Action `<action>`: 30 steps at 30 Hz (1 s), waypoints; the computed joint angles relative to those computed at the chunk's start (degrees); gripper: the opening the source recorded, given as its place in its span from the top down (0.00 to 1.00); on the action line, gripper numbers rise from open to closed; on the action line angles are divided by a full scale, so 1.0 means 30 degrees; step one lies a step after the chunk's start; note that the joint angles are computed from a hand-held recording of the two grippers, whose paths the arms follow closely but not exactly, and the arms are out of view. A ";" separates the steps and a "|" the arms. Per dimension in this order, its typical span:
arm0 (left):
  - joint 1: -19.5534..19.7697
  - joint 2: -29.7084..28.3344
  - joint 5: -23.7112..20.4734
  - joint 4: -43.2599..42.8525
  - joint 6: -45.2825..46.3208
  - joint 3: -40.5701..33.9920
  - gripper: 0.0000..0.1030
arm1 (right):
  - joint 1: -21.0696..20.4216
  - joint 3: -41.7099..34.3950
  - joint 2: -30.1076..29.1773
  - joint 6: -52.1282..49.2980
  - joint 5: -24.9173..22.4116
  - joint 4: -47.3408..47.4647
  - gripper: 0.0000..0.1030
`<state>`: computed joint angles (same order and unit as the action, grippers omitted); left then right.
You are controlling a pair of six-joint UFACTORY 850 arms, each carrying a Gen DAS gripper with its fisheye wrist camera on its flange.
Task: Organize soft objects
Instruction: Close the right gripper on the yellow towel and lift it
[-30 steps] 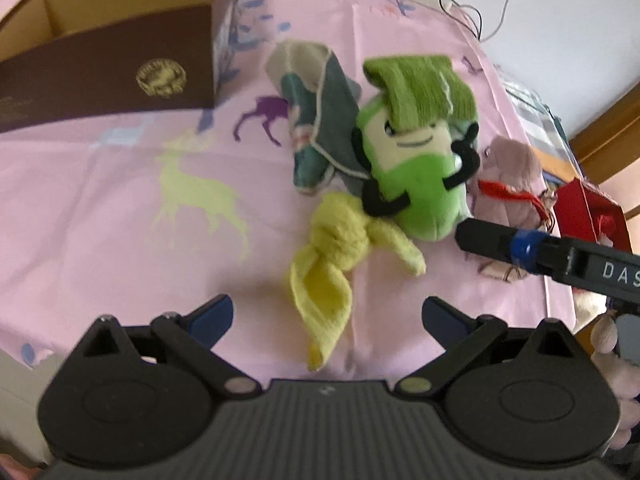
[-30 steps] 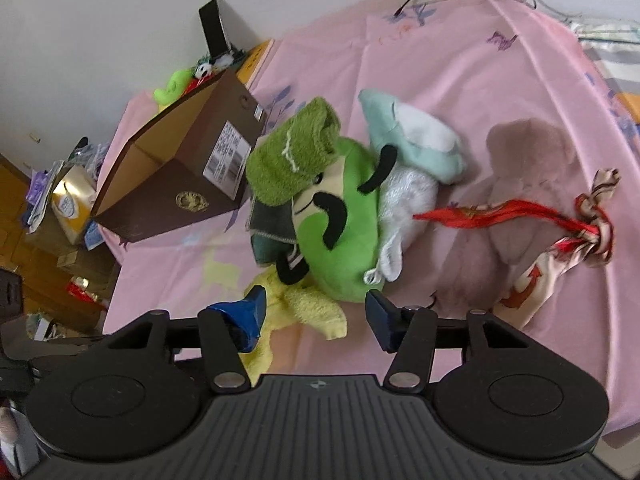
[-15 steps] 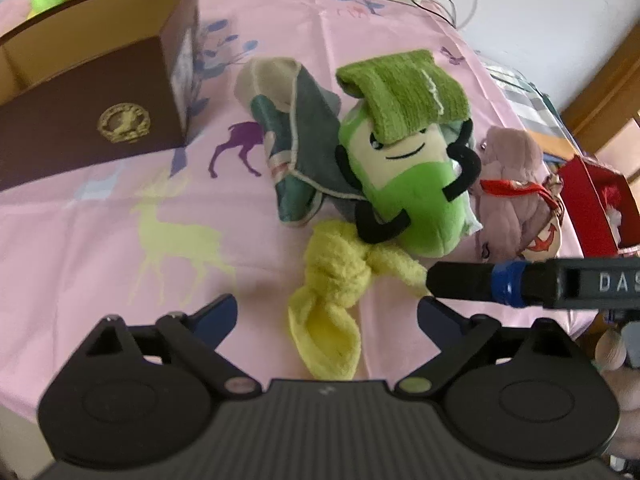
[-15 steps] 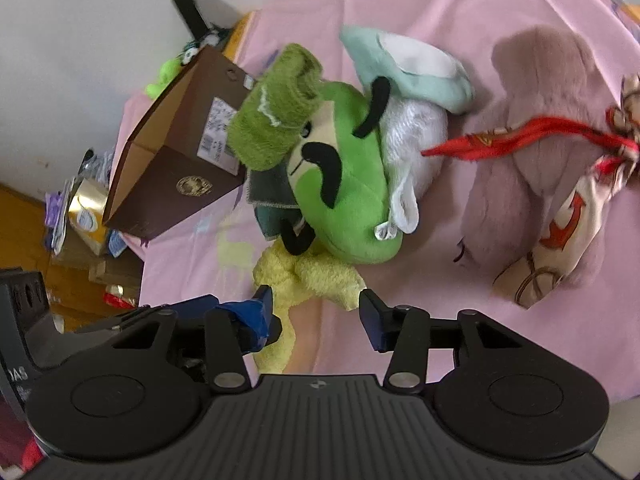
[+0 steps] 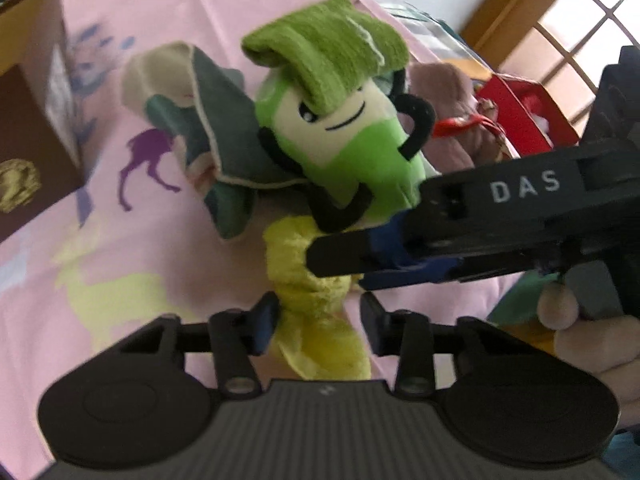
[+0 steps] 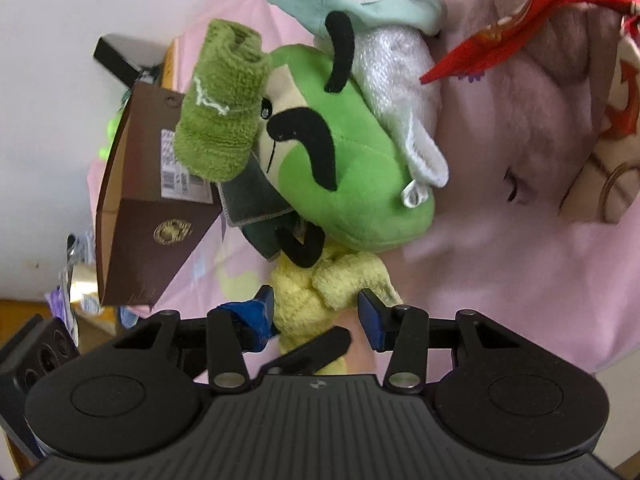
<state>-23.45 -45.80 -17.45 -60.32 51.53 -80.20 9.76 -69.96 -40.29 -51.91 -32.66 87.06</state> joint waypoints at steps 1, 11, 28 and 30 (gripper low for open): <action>0.0126 -0.0133 -0.0368 -0.0253 0.0541 -0.0135 0.73 | 0.0107 0.0025 0.0024 0.0062 0.0323 0.0173 0.71; 0.1559 0.0170 -0.3858 -0.2301 0.6115 0.0299 0.83 | 0.0914 0.0262 0.0704 0.1657 0.1742 -0.0188 0.81; 0.4875 0.5643 -0.4600 -0.9139 1.6133 0.4228 0.83 | 0.3670 -0.3916 0.0893 -0.4108 0.0716 0.1501 0.82; 0.5394 0.6065 -0.4253 -1.0200 1.7246 0.4255 0.83 | 0.4018 -0.5449 0.0215 -0.5052 0.0499 0.1511 0.82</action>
